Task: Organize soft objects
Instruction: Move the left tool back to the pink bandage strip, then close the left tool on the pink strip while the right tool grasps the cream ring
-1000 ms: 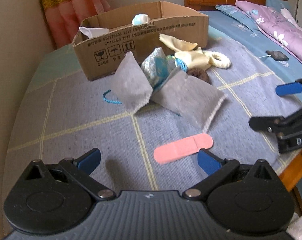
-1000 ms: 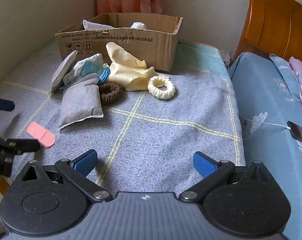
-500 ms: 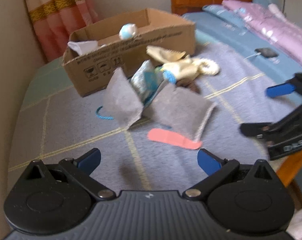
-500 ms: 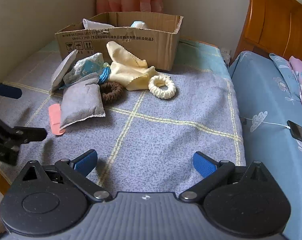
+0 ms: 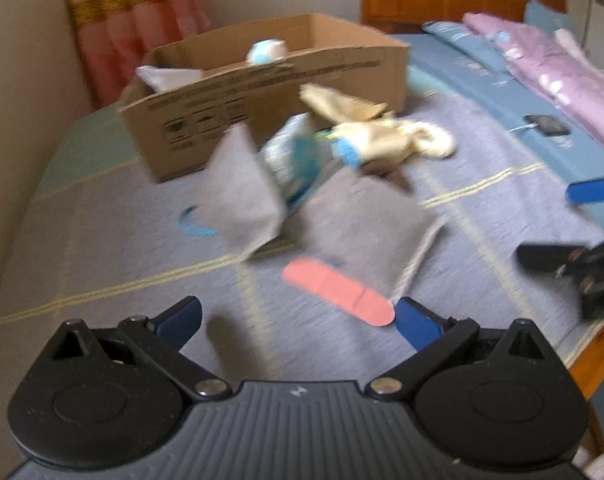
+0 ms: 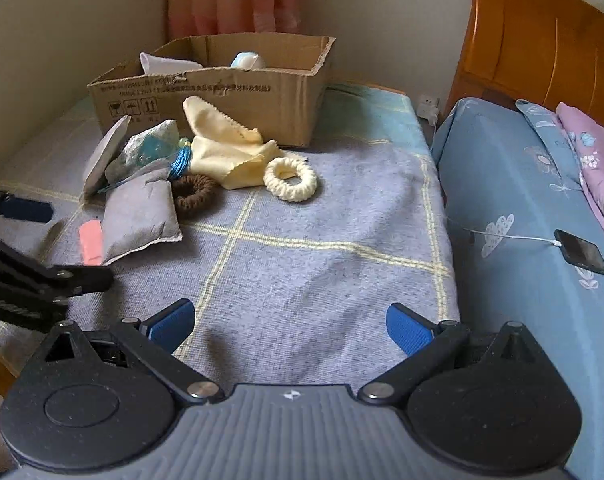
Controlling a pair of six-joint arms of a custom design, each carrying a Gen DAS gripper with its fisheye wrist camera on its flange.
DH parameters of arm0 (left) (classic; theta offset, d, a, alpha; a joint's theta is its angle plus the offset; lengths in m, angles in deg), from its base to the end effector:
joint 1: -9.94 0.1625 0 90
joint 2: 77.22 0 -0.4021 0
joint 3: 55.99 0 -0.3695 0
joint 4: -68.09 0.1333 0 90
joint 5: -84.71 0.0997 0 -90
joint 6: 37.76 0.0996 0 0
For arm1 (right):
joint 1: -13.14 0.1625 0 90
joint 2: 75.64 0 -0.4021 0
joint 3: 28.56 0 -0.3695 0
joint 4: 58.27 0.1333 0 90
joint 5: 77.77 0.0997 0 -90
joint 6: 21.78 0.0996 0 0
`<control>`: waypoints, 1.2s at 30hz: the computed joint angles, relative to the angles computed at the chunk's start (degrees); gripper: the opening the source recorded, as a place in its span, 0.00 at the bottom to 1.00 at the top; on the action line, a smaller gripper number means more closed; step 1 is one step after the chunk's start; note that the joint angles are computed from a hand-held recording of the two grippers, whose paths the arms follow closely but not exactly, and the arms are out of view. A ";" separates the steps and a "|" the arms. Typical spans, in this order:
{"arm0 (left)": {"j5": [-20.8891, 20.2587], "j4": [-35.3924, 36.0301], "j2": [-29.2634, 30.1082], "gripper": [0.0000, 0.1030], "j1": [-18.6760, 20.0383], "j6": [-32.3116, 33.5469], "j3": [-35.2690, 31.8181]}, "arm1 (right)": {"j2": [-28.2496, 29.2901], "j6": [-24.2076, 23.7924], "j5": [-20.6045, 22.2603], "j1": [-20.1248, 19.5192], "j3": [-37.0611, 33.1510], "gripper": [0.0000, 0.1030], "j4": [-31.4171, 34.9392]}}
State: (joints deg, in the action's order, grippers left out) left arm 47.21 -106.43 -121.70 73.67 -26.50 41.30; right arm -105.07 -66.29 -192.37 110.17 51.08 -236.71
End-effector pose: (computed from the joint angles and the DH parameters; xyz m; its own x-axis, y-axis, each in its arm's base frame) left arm -0.0871 -0.6562 0.1507 -0.6429 0.0465 -0.7646 0.5119 0.7686 -0.3837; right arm 0.1794 -0.7044 0.0667 -0.5986 -0.4436 0.6670 -0.7233 0.6572 -0.2121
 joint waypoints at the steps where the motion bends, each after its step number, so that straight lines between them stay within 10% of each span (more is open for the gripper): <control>1: 1.16 -0.52 -0.48 1.00 0.00 -0.30 0.70 | 0.02 -0.10 0.13 0.01 -0.09 1.00 0.03; 12: 3.83 -2.15 -3.71 0.97 -0.28 -2.70 4.04 | 0.89 -2.01 1.41 0.71 -0.35 1.00 1.87; 19: 1.25 -3.03 -0.46 0.47 -0.53 -1.59 1.05 | 0.90 -1.63 1.58 0.58 -0.56 1.00 2.16; 36: -0.22 -1.17 0.20 0.17 -0.54 -5.11 -0.41 | 2.54 -4.41 1.47 0.04 -3.56 1.00 4.42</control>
State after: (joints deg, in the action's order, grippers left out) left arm 46.99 -107.60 -121.51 73.12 -31.60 40.88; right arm -102.53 -70.70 -190.90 110.20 47.52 -232.29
